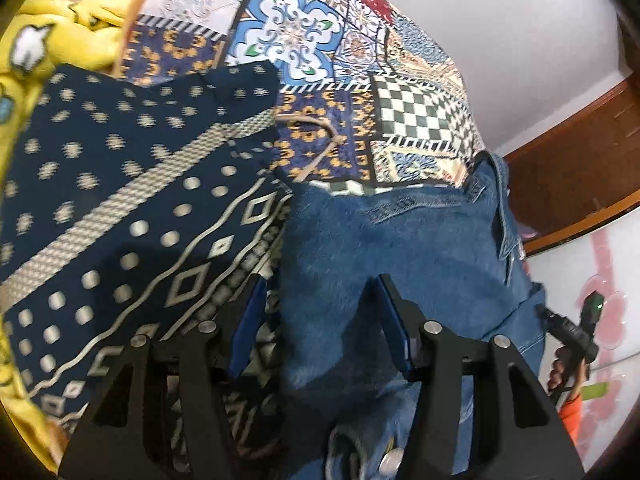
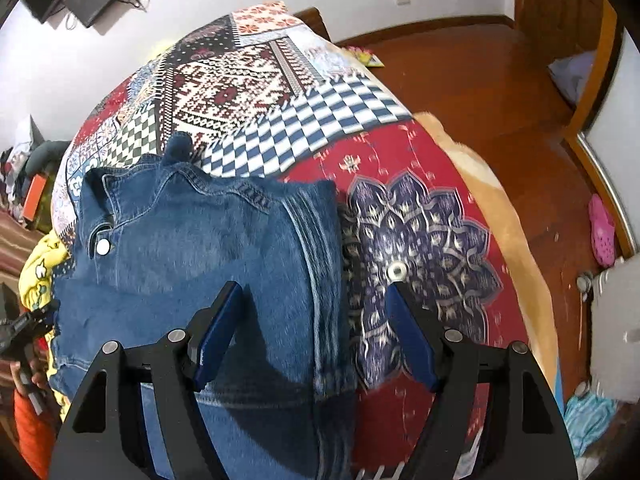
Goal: Fold large clothes
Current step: 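Grasp the jacket's side edge with the right gripper while the left gripper grasps the hem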
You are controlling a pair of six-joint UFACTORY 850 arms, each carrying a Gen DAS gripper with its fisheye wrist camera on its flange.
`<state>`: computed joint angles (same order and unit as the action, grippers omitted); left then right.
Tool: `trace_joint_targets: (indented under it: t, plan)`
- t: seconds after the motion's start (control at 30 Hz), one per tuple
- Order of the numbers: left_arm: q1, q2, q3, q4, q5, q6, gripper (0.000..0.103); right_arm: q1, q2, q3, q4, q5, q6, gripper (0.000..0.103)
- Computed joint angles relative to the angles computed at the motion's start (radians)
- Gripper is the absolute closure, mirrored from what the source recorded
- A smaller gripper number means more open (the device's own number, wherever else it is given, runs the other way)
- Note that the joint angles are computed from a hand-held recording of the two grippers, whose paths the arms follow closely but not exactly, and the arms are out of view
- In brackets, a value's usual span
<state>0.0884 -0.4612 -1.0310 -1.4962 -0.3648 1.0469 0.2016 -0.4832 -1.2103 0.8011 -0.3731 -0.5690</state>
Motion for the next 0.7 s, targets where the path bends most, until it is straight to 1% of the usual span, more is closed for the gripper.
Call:
trace_joint_targets:
  t: [0.03, 0.07, 0.1, 0.13, 0.17, 0.2, 0.23, 0.3, 0.37, 0.43, 0.53, 0.6, 0.63, 0.7]
  plan:
    - [-0.003, -0.007, -0.005, -0.034, -0.002, 0.034, 0.06, 0.002, -0.003, -0.004, 0.014, -0.005, -0.023, 0.043]
    - [-0.01, -0.014, -0.015, -0.027, 0.01, 0.027, 0.073, 0.004, -0.009, -0.01, 0.021, -0.016, -0.036, 0.05]
    - [-0.015, -0.02, -0.023, -0.015, 0.02, 0.015, 0.083, 0.007, -0.014, -0.016, 0.018, -0.019, -0.039, 0.055]
    - [-0.022, -0.022, -0.028, -0.012, 0.034, 0.011, 0.092, 0.011, -0.019, -0.023, 0.01, -0.023, -0.041, 0.068]
    - [-0.027, -0.017, -0.026, -0.022, 0.053, 0.021, 0.094, 0.018, -0.022, -0.031, -0.038, -0.017, -0.001, 0.077]
    - [-0.033, -0.005, -0.017, -0.053, 0.075, 0.053, 0.095, 0.022, -0.028, -0.04, -0.069, -0.01, 0.027, 0.08]
    - [-0.046, 0.018, -0.003, -0.094, 0.112, 0.1, 0.095, 0.026, -0.028, -0.042, -0.07, -0.007, 0.026, 0.087]
    - [-0.056, 0.058, 0.021, -0.176, 0.149, 0.199, 0.096, 0.032, -0.012, -0.034, -0.063, 0.016, 0.014, 0.088]
    - [-0.064, 0.106, 0.043, -0.217, 0.167, 0.253, 0.096, 0.039, 0.017, -0.02, -0.037, 0.038, -0.03, 0.089]
    - [-0.073, 0.148, 0.058, -0.189, 0.187, 0.239, 0.096, 0.043, 0.042, -0.012, 0.014, 0.051, -0.093, 0.089]
    - [-0.095, 0.214, 0.078, -0.168, 0.253, 0.259, 0.096, 0.061, 0.076, -0.014, 0.07, 0.07, -0.172, 0.09]
    - [-0.101, 0.239, 0.082, -0.165, 0.282, 0.259, 0.096, 0.077, 0.084, -0.026, 0.104, 0.078, -0.219, 0.09]
    - [-0.101, 0.246, 0.084, -0.187, 0.292, 0.282, 0.096, 0.085, 0.091, -0.03, 0.132, 0.085, -0.255, 0.09]
    - [-0.103, 0.253, 0.081, -0.187, 0.333, 0.297, 0.096, 0.099, 0.091, -0.046, 0.157, 0.098, -0.297, 0.09]
